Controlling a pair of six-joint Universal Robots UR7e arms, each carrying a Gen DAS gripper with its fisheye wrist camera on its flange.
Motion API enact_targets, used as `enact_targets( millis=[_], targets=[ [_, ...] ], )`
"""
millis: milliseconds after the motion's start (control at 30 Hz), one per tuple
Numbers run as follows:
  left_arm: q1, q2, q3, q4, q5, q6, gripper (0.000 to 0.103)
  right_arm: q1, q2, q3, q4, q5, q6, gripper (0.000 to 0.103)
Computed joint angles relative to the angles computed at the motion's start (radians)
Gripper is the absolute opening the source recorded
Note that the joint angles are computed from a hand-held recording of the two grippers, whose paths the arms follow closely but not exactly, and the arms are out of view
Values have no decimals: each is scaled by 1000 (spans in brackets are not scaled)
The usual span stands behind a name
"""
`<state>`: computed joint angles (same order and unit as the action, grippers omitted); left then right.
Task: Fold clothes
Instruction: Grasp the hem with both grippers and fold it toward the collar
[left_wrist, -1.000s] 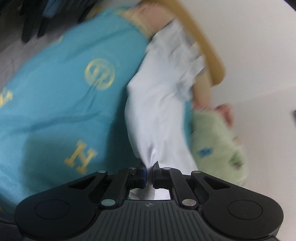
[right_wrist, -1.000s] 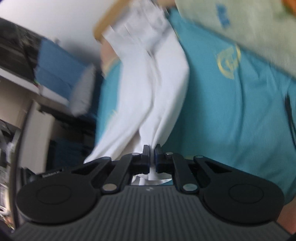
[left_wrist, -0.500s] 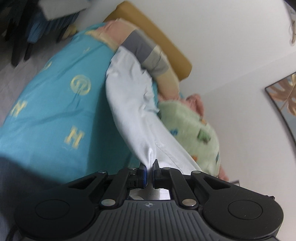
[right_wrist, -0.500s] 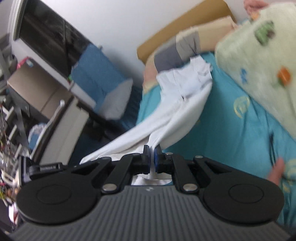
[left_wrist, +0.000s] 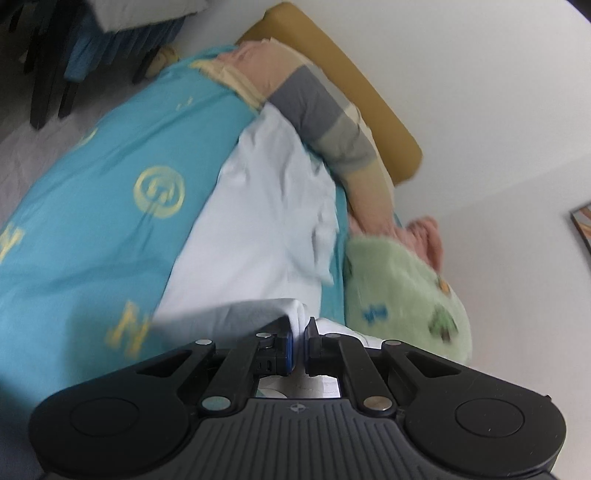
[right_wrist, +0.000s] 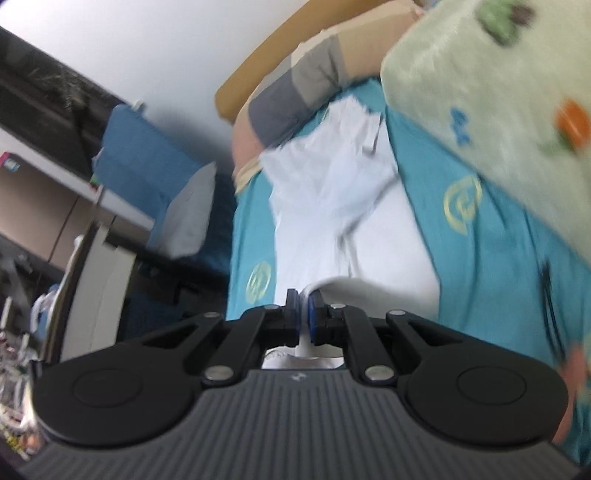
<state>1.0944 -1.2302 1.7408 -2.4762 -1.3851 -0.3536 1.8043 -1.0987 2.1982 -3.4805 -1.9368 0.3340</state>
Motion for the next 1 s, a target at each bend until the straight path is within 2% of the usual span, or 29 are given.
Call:
enact_targets(
  millis=[67,200,300,367,467,533,633,667,700,733,767,800,833,900,933,1000],
  targets=[
    [-11,87,-55,-74,61,68,6,-38,50,-85,16,4,-24,8],
    [-19,259,-154,-252,168,279,6,-109,162,-246,17,23,-110,8],
    [-4,378,-224,-377,209,434,6,-151,247,-343,-5,37,-250,8],
    [19,444,-266,-429,210,497,6,-182,301,-382,-60,67,-336,8],
    [53,517,-320,-441,219,556,7,-220,365,-436,-87,73,-418,8],
    [73,547,-346,-421,230,550,8,-230,397,-464,-78,34,-441,8],
    [91,565,-376,-365,240,531,12,-224,442,-495,-122,-48,-527,9],
    [94,565,-384,-345,239,524,13,-222,447,-498,-137,-66,-528,10],
    [95,561,-386,-336,229,524,18,-224,444,-493,-139,-62,-505,10],
    [95,553,-382,-328,216,529,31,-229,430,-485,-118,-47,-469,10],
    [91,538,-366,-328,212,536,41,-231,418,-476,-104,-36,-439,13],
    [86,523,-350,-328,207,544,58,-226,408,-461,-106,-36,-422,19],
    [81,507,-334,-328,202,551,63,-222,398,-446,-107,-36,-404,27],
    [70,456,-271,-345,180,560,65,-212,378,-418,-110,-37,-369,68],
    [66,426,-240,-338,166,547,70,-206,367,-403,-112,-37,-351,72],
    [61,361,-174,-311,137,492,74,-189,338,-360,-106,-33,-300,72]
  ],
)
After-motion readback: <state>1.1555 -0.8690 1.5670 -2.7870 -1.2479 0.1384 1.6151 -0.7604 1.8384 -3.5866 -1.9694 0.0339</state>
